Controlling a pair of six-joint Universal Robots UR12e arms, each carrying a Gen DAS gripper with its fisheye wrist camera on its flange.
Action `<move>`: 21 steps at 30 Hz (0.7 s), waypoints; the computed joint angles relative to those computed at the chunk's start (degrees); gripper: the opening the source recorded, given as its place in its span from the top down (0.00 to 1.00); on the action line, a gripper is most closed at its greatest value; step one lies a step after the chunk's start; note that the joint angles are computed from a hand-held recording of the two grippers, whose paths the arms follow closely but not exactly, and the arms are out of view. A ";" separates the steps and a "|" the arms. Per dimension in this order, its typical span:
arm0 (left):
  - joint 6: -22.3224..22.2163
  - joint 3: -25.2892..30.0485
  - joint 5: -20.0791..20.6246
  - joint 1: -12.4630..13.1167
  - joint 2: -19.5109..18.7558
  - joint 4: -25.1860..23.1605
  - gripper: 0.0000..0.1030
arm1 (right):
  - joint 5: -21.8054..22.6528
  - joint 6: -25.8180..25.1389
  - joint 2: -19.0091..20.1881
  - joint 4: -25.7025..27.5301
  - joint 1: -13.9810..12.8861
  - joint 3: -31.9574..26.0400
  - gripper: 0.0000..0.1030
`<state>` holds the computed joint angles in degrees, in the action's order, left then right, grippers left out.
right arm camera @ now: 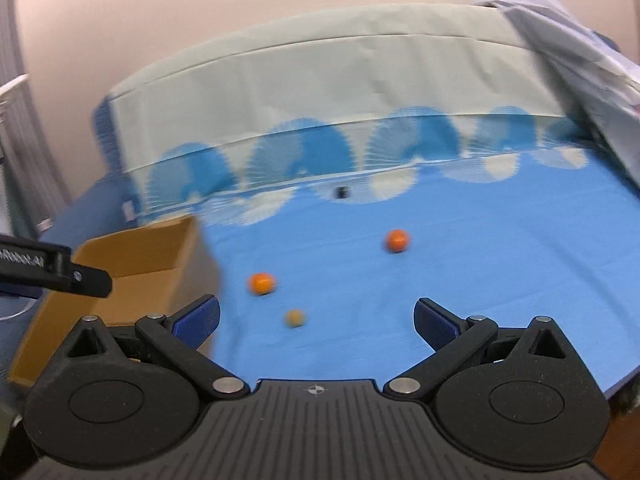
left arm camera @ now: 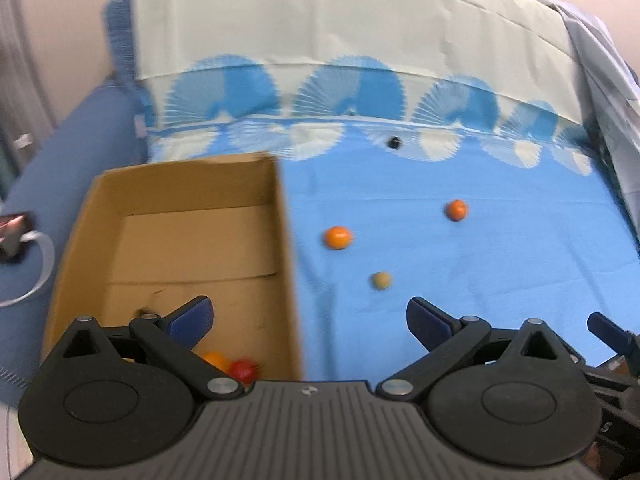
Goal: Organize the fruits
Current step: 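Grasp a mandarin with the left tool while the right tool grasps another mandarin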
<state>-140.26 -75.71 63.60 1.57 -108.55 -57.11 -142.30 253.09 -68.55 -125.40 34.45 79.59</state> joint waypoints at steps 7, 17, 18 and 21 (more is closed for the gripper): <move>-2.20 5.85 4.94 -7.36 -6.06 -4.69 0.00 | -0.55 2.08 -3.05 2.28 -4.23 6.40 0.01; -5.83 13.10 14.12 -13.27 -16.65 -2.18 0.00 | 6.49 -11.93 -1.66 -12.69 -13.08 12.97 0.01; -6.09 13.87 14.69 -13.51 -17.52 -1.93 0.00 | 7.36 -13.32 -1.15 -13.97 -13.81 13.02 0.01; -7.50 16.54 16.91 -14.21 -20.38 -1.20 0.00 | 9.89 -18.84 1.02 -17.92 -15.95 12.57 0.01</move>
